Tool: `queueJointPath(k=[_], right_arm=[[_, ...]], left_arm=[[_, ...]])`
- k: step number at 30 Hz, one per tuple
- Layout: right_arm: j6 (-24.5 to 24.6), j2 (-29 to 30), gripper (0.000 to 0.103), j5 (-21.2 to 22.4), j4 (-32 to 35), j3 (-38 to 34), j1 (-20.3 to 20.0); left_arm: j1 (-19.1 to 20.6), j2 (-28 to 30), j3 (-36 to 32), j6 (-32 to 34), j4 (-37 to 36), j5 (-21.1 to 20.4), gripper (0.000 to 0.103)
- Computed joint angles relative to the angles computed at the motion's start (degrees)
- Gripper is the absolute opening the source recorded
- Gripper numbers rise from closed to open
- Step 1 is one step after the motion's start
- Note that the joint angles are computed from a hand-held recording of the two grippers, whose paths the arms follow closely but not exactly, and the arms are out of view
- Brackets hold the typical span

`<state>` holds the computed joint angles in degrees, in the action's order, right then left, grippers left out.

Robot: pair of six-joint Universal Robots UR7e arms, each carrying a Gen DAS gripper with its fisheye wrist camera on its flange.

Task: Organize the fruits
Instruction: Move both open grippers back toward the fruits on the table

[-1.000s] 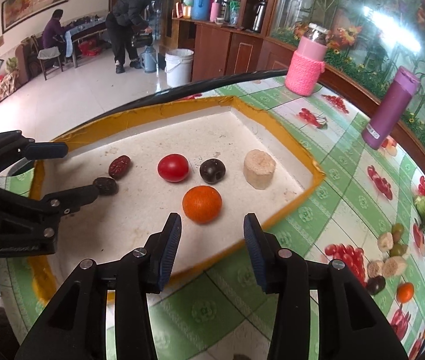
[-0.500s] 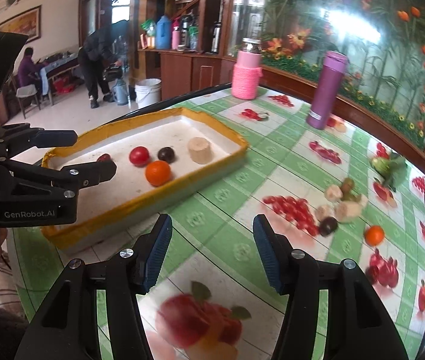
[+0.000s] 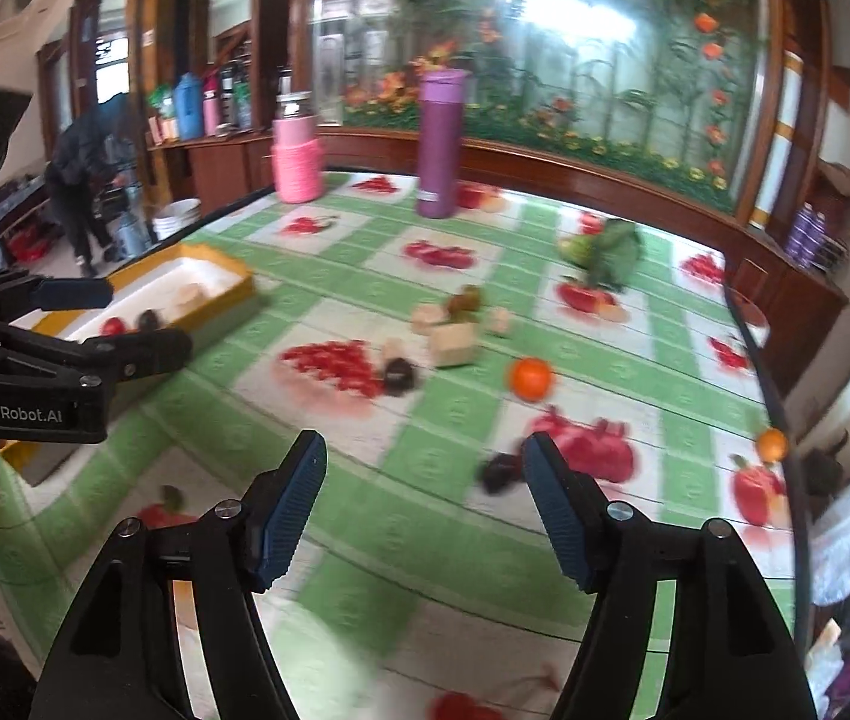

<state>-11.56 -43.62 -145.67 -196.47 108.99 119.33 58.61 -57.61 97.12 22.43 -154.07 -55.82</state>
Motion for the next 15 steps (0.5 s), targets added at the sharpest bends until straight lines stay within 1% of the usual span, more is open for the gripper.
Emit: queueJointPath(k=[3,5,6,8,12,14,15], right_arm=[[-0.39,-2.82,0.067,-3.05,-0.72,2.06,-1.33],[0.04,-4.59,0.067,-3.83,0.41,3.28,-2.55],[0.96,-5.56,0.067,-3.66,2.07,3.75,-3.43],[2.79,-6.97,0.067,-2.69,5.15,4.37,-4.98],[6.04,-7.79,0.067,2.35,10.41,4.43,-7.95],[6.34,-7.51,0.067,5.05,12.27,3.8,-8.98],[6.17,-7.07,0.067,5.73,12.84,3.44,-9.17]], left_arm=[[-0.48,2.48,-1.96,-0.44,1.54,0.85,0.097],[-0.51,3.99,-3.56,-1.03,3.99,1.21,0.097],[-0.54,4.78,-4.28,-0.97,4.91,1.49,0.097],[-0.76,6.15,-5.0,0.12,5.25,2.71,0.097],[-0.73,8.26,-6.24,1.74,5.29,3.5,0.097],[-0.3,8.71,-6.94,1.5,6.36,3.01,0.097],[-0.13,8.84,-7.12,1.6,6.63,2.93,0.097]])
